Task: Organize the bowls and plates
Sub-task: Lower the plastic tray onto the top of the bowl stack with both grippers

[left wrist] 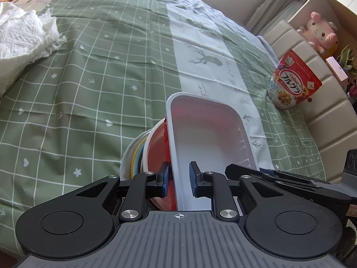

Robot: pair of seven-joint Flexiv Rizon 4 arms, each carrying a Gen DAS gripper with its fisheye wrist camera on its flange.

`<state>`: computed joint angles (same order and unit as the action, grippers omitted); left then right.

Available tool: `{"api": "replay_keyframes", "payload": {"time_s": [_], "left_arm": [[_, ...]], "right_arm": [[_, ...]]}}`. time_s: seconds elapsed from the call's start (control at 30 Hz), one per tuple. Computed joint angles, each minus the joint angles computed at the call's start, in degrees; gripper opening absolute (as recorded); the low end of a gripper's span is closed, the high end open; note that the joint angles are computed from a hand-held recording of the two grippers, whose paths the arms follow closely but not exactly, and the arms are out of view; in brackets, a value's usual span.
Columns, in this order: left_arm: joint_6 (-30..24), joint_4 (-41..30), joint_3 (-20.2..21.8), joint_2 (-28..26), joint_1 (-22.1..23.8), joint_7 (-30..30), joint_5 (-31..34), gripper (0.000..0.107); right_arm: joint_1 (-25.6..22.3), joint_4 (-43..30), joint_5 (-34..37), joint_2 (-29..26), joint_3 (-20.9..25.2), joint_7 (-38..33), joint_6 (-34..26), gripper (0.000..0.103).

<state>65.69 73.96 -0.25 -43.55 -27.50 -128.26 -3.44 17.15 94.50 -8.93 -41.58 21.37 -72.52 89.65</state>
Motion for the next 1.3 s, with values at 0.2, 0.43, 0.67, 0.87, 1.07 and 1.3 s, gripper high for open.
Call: {"api": "replay_keyframes", "payload": {"time_s": [0.2,0.43,0.67,0.87,1.07,1.3], "left_arm": [[2.6,1.8,-0.1,1.0,0.2,-0.1,-0.3,0.020],[4.5,1.7,-0.8,0.7,0.6,0.3,-1.0,0.021],[4.3,0.1,-0.3,-0.5,0.8,0.1,-1.6,0.021],[3.9,-0.1,-0.9,-1.3,1.4,0.6,-2.9,0.021],[4.3,0.7,-1.6,-1.0,1.7,1.6,-3.6,0.021],[4.2,1.3,-0.9,-0.1,1.1,1.3,-3.4,0.021]], "right_arm": [[0.0,0.7,0.2,0.6,-0.7,0.0,1.3,0.032],[0.3,0.8,-0.9,0.5,-1.4,1.3,3.0,0.032],[0.5,-0.8,-2.1,-0.6,-1.7,2.2,2.3,0.032],[0.7,-1.3,-2.2,-0.9,-1.8,2.2,1.8,0.032],[0.3,-1.1,-2.0,-0.8,-1.4,1.9,1.6,0.032],[1.3,-0.3,-1.8,-0.1,-2.7,2.4,2.3,0.032]]}}
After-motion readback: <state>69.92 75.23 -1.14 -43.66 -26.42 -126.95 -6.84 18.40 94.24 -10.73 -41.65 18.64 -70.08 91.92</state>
